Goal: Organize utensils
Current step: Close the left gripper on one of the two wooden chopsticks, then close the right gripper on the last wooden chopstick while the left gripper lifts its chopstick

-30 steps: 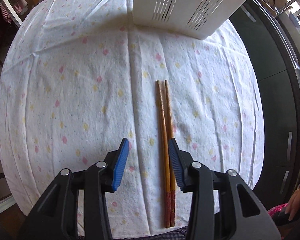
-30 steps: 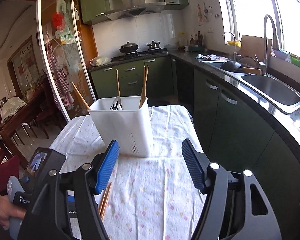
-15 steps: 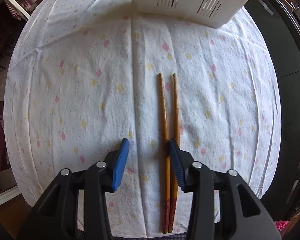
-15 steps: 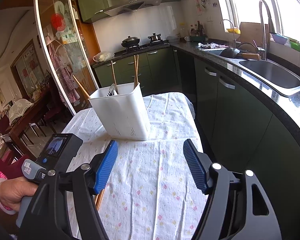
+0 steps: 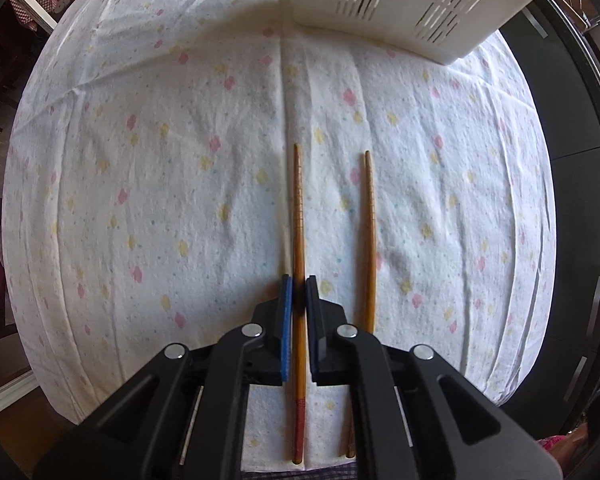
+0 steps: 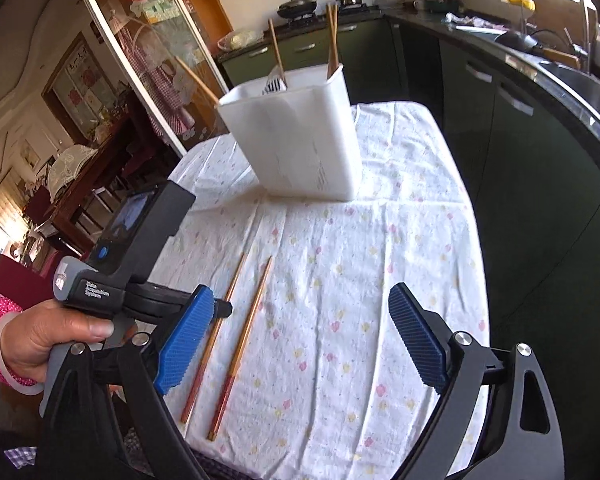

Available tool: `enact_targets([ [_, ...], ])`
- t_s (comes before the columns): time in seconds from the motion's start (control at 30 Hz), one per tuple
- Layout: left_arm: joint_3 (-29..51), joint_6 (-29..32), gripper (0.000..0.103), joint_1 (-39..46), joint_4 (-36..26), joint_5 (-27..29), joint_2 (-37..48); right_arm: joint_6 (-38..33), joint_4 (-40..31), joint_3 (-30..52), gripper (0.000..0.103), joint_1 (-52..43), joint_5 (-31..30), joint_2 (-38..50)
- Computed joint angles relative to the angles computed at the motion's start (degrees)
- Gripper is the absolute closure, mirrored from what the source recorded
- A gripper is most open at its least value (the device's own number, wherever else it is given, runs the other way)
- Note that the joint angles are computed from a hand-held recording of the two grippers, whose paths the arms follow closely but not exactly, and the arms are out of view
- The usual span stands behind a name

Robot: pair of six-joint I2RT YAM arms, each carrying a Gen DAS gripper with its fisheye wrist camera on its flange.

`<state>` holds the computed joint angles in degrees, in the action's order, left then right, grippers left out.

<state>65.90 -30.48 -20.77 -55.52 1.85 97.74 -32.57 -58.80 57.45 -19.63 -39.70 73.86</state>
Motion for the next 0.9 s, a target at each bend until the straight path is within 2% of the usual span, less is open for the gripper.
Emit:
enact_targets([
  [0.13,-3.36,3.31,0.096,5.28,0.96,1.42,-5.49,6.24,3.78,-2.87,0.017,10.18,8.20,1.15],
  [0.2,-5.06,5.61,0.096,8.62,1.00,2.08,-9.08,8.31,2.73,-1.97,0.024,14.89,10.66,3.93],
  [0.33,-7.69,10.39,0.096,14.08,1.68,2.99,-17.08,13.43,-1.09,2.11,0.047,22.73,14.32,11.42],
  [0.4,-8.44,13.08,0.096,16.73,2.12,3.03,-21.02,16.78,-0.94,3.46,0.051,26.45,17.43,13.47],
  [0.47,-8.10,15.25,0.096,18.40,2.44,2.68,-23.60,19.73,-0.38,4.45,0.061,30.24,20.71,14.66],
  [0.7,-6.86,24.74,0.096,27.42,0.32,4.94,-33.64,27.17,-0.20,8.91,0.072,37.40,26.76,21.12],
  [0.9,-5.91,27.95,0.096,29.33,-0.70,6.46,-37.23,30.06,-0.44,10.72,0.073,40.61,29.40,22.62],
])
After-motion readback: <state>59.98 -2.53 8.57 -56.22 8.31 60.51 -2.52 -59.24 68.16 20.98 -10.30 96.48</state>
